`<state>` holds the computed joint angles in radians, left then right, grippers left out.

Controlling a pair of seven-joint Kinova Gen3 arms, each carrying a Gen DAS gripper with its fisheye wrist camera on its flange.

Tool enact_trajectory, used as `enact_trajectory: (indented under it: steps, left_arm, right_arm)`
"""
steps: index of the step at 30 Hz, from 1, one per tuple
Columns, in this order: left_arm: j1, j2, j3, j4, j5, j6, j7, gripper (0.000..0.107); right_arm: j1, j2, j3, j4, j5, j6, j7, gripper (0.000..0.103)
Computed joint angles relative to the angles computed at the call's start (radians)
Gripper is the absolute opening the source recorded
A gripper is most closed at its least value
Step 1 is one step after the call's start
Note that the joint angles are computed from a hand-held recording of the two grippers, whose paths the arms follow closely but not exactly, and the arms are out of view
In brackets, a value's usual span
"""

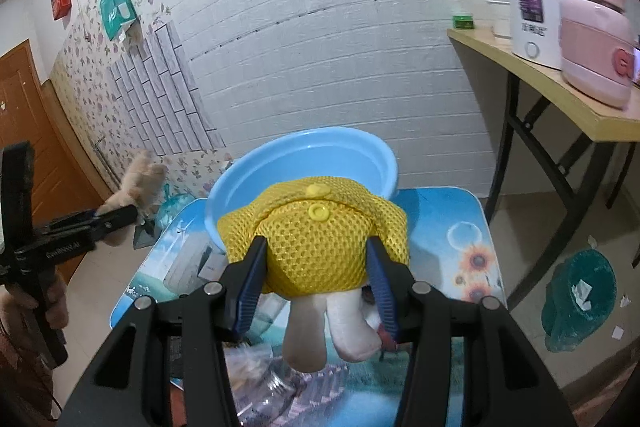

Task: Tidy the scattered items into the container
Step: 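Carry both plush toys over the blue basin and open both grippers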

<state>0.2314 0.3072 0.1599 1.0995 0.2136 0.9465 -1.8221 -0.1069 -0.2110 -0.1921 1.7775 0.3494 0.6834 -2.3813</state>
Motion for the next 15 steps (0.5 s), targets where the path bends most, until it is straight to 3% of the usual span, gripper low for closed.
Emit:
enact_trajectory:
  steps: [15]
  left_arm:
    - [0.108,0.217,0.017,-0.270,-0.044,0.139,-0.015,0.051]
  right_arm:
    - [-0.022,0.151,0.125,-0.084,-0.172,-0.069,0.262,0.048]
